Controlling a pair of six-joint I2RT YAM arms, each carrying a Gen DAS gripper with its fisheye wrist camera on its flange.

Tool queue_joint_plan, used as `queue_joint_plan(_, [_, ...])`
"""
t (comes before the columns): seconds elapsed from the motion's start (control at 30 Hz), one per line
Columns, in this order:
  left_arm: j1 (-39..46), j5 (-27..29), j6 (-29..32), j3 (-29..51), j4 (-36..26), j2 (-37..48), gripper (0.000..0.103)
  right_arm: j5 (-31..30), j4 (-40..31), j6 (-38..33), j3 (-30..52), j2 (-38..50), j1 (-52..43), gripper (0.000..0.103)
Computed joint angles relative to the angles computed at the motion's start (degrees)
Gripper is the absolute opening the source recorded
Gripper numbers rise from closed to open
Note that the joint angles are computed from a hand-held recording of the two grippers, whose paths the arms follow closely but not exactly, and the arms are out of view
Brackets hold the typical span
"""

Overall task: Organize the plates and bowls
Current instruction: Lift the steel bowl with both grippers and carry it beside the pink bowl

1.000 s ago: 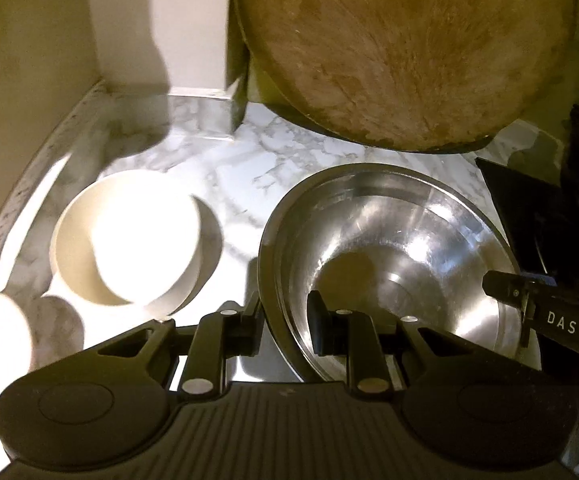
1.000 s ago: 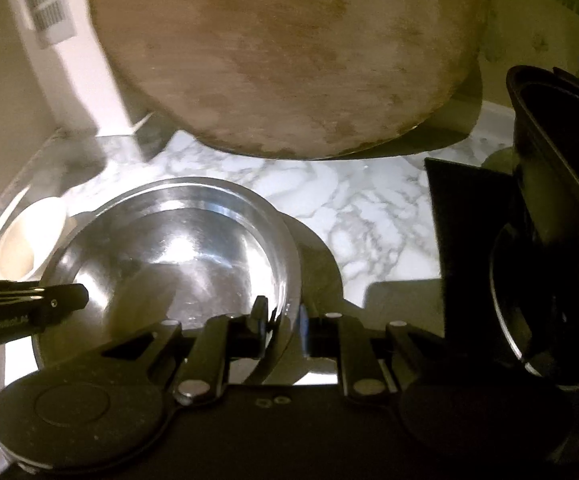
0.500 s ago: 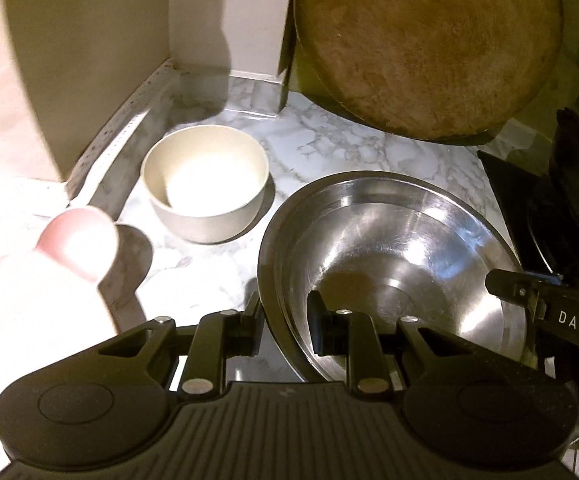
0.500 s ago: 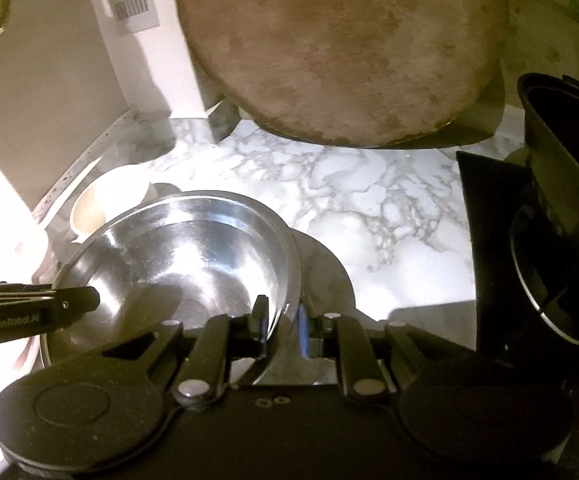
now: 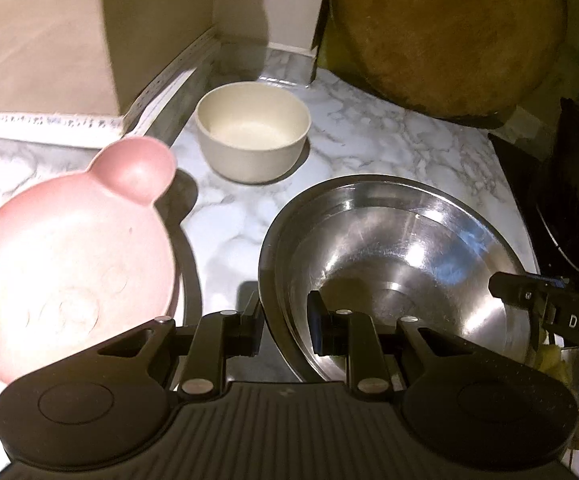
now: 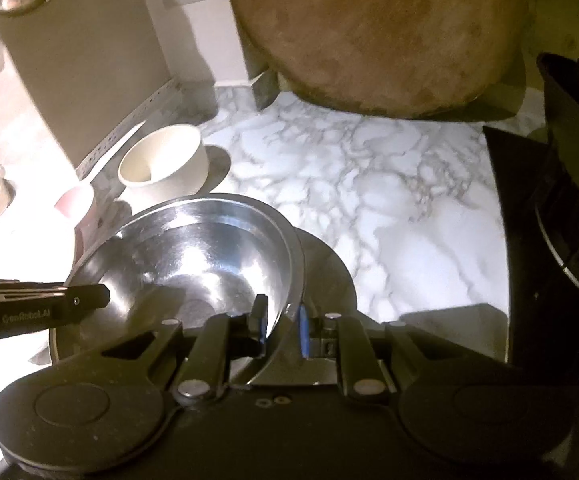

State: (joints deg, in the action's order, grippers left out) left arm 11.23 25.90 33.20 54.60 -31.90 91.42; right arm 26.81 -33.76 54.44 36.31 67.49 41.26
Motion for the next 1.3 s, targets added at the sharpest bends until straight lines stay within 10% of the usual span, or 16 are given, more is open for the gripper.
queue_joint_plan(1.3, [4.3,-0.1,5.5,-4.3,6.0,2.9,0.022,-3.7,6.6,-1.2,-2.1,7.0,2.1,0.017])
